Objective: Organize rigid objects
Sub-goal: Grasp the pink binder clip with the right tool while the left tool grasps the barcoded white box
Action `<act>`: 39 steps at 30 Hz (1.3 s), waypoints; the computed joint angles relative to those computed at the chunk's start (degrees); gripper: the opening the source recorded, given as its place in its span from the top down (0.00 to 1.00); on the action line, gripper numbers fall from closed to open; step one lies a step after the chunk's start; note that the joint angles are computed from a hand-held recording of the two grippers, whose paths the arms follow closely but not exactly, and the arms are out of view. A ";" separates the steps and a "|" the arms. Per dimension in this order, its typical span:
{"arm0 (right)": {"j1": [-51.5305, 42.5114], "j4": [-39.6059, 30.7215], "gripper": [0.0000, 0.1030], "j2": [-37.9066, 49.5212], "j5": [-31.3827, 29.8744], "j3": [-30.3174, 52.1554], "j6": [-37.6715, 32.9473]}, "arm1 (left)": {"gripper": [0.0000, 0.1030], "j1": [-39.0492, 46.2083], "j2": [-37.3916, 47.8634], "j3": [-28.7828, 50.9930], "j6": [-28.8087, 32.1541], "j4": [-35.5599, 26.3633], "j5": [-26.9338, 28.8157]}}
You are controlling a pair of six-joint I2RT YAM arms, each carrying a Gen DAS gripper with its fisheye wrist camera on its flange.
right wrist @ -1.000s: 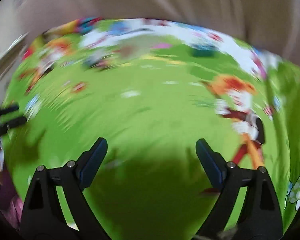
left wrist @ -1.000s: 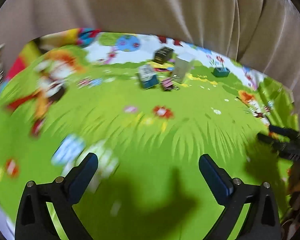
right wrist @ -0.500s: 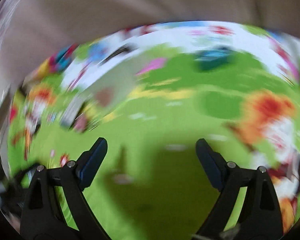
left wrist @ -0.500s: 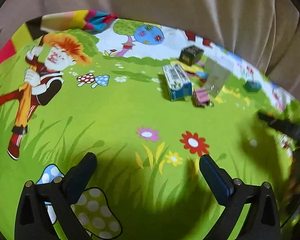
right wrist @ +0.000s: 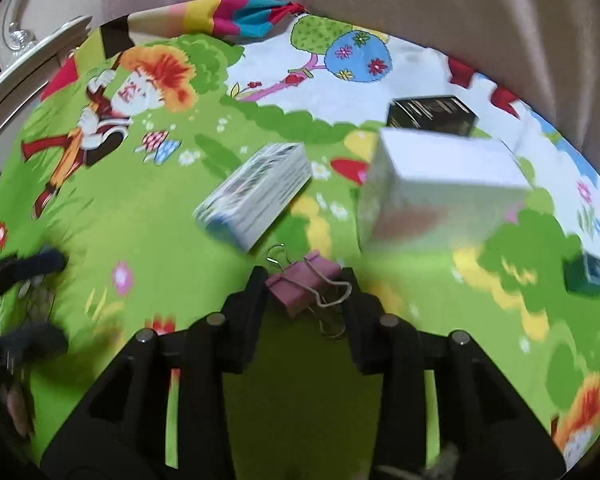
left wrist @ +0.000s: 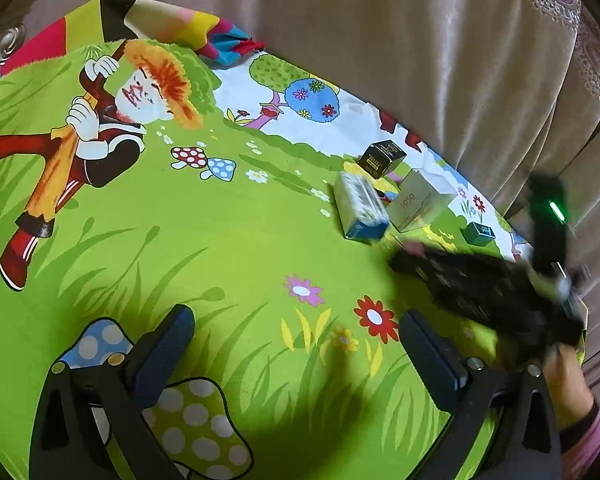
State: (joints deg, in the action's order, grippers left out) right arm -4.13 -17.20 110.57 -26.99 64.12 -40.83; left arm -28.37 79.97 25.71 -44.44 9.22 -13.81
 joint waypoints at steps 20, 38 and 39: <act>-28.84 -2.21 0.59 -12.87 -5.00 -15.92 -12.20 | 0.04 2.69 39.60 51.70 14.84 -28.73 -4.98; -28.85 -1.85 0.59 -12.89 -5.23 -16.36 -11.95 | 0.66 -19.99 12.07 15.76 6.93 -18.46 -11.62; -28.78 -1.71 0.59 -12.95 -5.12 -16.44 -11.89 | 0.66 -19.51 12.48 16.09 7.08 -18.33 -11.54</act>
State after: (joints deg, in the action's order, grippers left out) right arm -32.91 -18.91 97.62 -32.10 47.68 -52.73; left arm -47.88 92.46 41.80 -37.35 -9.11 -25.36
